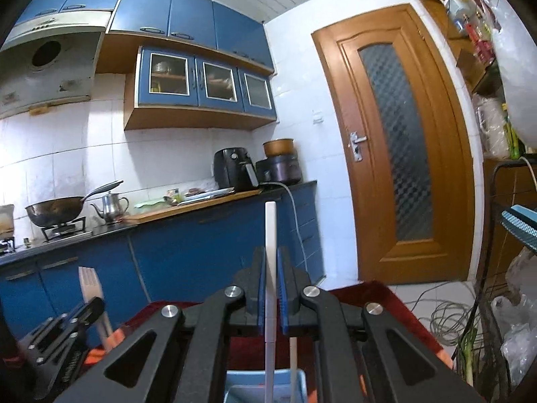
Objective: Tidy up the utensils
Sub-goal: 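Lift both chopsticks into the blue Box and open both grippers, then withdraw both open grippers from the Box back over the blanket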
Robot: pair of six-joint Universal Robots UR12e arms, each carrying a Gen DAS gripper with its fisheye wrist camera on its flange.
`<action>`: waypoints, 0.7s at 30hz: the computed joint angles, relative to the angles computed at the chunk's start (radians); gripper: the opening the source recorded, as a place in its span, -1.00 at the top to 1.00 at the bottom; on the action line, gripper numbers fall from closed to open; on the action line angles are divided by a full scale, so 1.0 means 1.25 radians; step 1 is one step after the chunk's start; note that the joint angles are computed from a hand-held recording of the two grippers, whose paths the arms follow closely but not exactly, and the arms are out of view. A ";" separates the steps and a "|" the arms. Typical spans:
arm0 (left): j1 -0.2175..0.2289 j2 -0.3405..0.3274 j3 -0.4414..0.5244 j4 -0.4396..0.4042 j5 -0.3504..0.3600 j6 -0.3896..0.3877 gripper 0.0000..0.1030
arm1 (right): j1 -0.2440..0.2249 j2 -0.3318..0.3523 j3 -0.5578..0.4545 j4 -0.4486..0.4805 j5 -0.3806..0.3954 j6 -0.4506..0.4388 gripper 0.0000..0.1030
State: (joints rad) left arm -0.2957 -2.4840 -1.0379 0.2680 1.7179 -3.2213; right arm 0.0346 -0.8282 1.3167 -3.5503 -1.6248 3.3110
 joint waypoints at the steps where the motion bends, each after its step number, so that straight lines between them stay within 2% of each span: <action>1: 0.000 0.000 0.000 0.002 0.000 0.004 0.92 | -0.001 0.003 -0.003 0.003 0.003 0.002 0.83; 8: 0.000 0.000 0.001 -0.014 0.001 -0.002 0.88 | -0.004 -0.003 0.015 0.038 0.037 -0.007 0.82; 9: -0.001 0.001 0.002 -0.019 0.002 -0.002 0.84 | -0.002 -0.005 0.017 0.041 0.034 -0.009 0.82; 11: -0.002 0.001 0.003 -0.028 0.007 -0.005 0.51 | -0.002 -0.008 0.021 0.047 0.042 -0.002 0.79; 13: -0.004 0.000 0.004 -0.024 0.015 0.000 0.31 | -0.003 -0.012 0.026 0.051 0.055 0.004 0.65; 14: -0.005 0.000 0.003 -0.019 0.016 0.005 0.30 | -0.003 -0.012 0.026 0.050 0.058 0.004 0.59; 21: -0.006 0.012 -0.009 -0.035 -0.005 0.015 0.22 | -0.004 -0.033 0.047 0.055 0.067 0.019 0.56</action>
